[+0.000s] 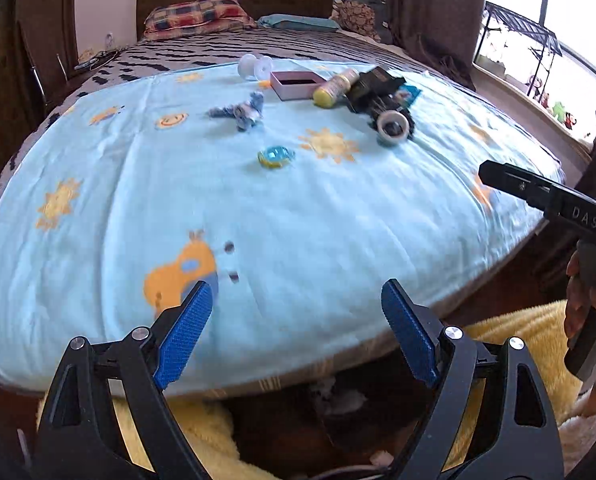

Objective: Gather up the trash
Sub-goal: 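Raise both grippers back over the bed sheet, then grasp the blue pacifier with the left gripper while the right grasps the white tape roll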

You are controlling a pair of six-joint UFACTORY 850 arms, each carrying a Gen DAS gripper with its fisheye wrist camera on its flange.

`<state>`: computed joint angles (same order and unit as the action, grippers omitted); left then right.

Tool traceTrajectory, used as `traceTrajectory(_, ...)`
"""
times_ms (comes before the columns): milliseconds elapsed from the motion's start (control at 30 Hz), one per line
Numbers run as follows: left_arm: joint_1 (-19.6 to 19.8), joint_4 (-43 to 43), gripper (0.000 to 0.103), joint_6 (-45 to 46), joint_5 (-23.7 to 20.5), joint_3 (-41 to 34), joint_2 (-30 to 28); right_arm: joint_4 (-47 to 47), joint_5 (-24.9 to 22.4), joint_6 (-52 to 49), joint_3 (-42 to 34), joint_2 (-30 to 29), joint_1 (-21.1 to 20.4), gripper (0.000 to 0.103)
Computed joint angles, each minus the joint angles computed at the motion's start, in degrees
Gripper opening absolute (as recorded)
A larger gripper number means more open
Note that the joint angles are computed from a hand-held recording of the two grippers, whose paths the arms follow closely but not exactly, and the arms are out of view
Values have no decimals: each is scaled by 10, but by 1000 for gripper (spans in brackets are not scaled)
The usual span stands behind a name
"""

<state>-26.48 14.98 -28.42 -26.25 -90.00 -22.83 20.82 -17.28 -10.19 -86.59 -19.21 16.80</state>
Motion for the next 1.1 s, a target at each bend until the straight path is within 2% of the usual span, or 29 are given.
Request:
traceTrajectory(167, 12, -4, 80, 11, -11, -63, -49, -12, -16, 13, -63, -53, 8, 71)
traceTrajectory(300, 23, -23, 69, 25, -21, -113, -90, -41, -36, 36, -114, -96, 13, 71)
traceTrajectory(467, 31, -39, 62, 43, -28, -175, -133, -51, -60, 60, -174, -144, 10, 70)
traceTrajectory(633, 34, -40, 47, 57, -42, -234, -174, -41, -73, 50, -206, -170, 9, 53)
traceTrajectory(700, 33, -30, 41, 53, -45, -249, -185, -46, -78, 57, -219, -181, 7, 50)
traceTrajectory(733, 33, -28, 39, 52, -45, -253, -188, -51, -80, 63, -224, -185, 7, 47)
traceTrajectory(800, 32, -23, 31, 51, -45, -257, -191, -58, -81, 71, -228, -189, 6, 40)
traceTrajectory(833, 33, -19, 28, 48, -46, -257, -191, -54, -80, 66, -227, -189, 5, 40)
traceTrajectory(1100, 30, -31, 27, 59, -37, -220, -162, -58, -59, 62, -174, -144, 5, 39)
